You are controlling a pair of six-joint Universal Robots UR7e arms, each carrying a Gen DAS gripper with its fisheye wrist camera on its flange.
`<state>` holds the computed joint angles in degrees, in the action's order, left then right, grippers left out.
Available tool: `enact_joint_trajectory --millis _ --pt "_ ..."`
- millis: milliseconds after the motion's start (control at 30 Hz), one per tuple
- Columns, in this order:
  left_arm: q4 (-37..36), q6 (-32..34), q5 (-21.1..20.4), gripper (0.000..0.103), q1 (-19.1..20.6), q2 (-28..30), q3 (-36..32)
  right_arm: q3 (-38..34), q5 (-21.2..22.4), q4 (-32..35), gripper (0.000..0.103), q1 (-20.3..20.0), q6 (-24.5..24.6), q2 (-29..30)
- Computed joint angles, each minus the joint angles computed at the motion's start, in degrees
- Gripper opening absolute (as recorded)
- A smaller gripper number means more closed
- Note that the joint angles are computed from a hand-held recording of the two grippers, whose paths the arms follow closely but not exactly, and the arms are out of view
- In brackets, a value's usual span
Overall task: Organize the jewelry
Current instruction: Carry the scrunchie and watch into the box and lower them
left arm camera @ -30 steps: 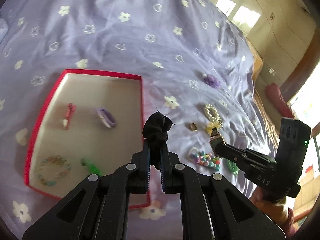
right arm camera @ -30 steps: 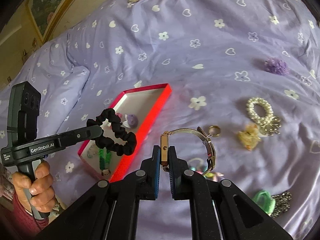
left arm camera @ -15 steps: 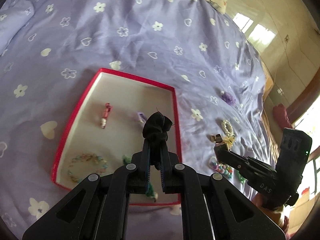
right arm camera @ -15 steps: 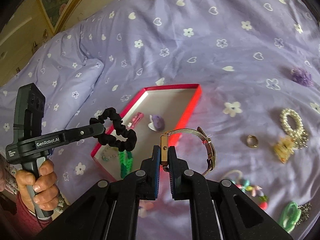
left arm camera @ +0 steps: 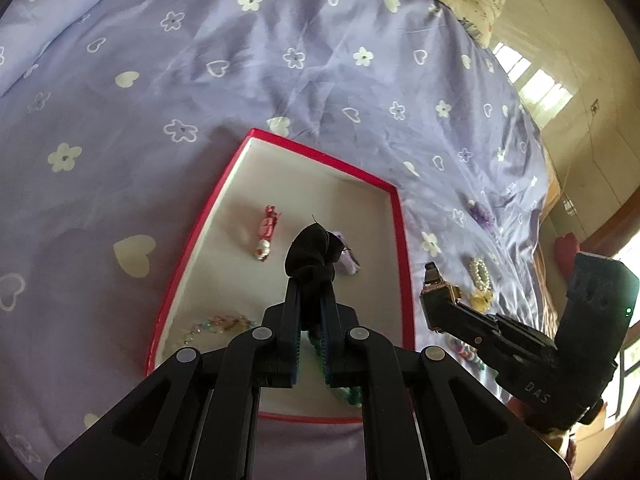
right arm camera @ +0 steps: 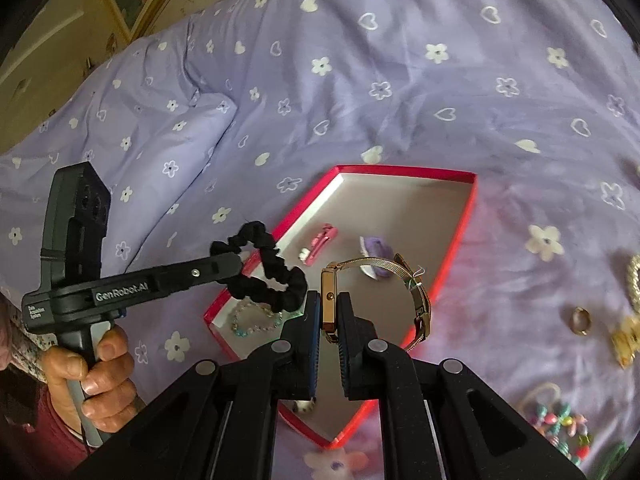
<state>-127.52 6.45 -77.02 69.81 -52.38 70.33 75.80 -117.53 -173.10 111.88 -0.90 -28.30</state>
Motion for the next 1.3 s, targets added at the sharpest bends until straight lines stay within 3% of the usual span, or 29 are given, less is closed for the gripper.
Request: enact_joint_trajectory --millis 333,767,967,1300 --pt "3.09 -0.75 1.22 0.007 1.94 4.34 -5.00 -8.94 -0.15 8.72 0.007 -1.47 -0.78 5.38" --pt "4.44 -0.16 6.20 0.007 2.75 7.24 -6.89 -12.85 -0.34 13.93 0.008 -3.18 -0.20 7.81" --pt "3.95 0.62 8.60 0.011 2.20 7.42 -6.22 -13.97 0.15 16.23 0.010 -3.50 -0.05 8.22" --pt "3.77 0.77 10.68 0.027 1.61 7.01 -5.49 -13.71 0.65 16.50 0.014 -3.45 -0.61 8.02"
